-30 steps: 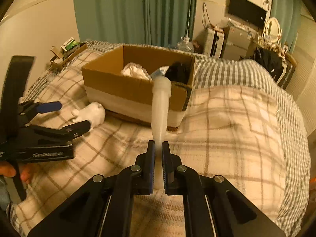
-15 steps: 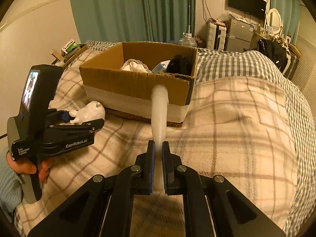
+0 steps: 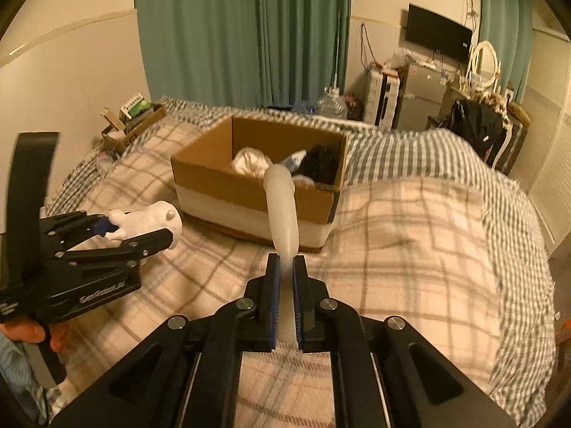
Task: Organize objects
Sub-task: 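Carry figurine and tube into the box and release both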
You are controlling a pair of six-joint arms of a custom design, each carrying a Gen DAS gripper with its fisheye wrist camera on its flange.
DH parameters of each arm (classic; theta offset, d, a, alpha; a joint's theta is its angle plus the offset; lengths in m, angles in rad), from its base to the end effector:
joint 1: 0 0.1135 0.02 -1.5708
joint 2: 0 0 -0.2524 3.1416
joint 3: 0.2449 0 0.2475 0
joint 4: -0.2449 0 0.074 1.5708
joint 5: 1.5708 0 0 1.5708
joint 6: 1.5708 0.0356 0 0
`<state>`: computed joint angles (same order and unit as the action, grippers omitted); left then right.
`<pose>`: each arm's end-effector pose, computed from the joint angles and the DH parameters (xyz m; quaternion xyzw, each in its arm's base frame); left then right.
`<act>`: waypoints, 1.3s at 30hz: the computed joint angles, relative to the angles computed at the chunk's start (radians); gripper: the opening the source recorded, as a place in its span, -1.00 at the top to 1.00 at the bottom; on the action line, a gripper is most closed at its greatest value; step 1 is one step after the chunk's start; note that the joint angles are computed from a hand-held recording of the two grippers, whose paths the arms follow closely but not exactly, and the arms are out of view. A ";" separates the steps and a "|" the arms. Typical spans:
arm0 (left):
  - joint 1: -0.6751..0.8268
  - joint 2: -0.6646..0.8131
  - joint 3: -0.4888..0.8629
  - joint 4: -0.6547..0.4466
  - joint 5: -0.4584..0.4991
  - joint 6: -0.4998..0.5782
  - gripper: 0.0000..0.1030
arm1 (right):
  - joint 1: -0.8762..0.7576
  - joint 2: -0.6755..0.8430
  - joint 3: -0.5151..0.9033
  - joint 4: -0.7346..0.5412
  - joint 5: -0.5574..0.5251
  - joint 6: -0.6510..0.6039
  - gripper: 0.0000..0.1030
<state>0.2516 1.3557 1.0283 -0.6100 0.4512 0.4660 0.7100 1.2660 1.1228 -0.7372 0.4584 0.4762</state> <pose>0.2707 0.0536 0.2542 0.1684 0.9134 -0.0924 0.3589 0.2059 0.1562 0.2977 -0.0305 0.9191 0.0069 0.3928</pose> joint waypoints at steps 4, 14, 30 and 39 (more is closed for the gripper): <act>0.021 -0.063 0.064 -0.082 0.073 0.024 0.07 | 0.032 -0.001 0.081 -0.050 0.046 -0.008 0.88; 0.011 -0.012 0.360 -0.214 0.168 -0.018 0.07 | 0.043 0.108 0.401 -0.117 0.091 -0.172 0.88; -0.160 0.424 0.862 -0.132 0.003 -0.193 0.07 | -0.251 0.505 0.930 -0.125 -0.155 -0.380 0.88; -0.220 0.651 0.952 -0.107 -0.094 -0.175 0.07 | -0.374 0.704 0.975 -0.089 -0.302 -0.391 0.88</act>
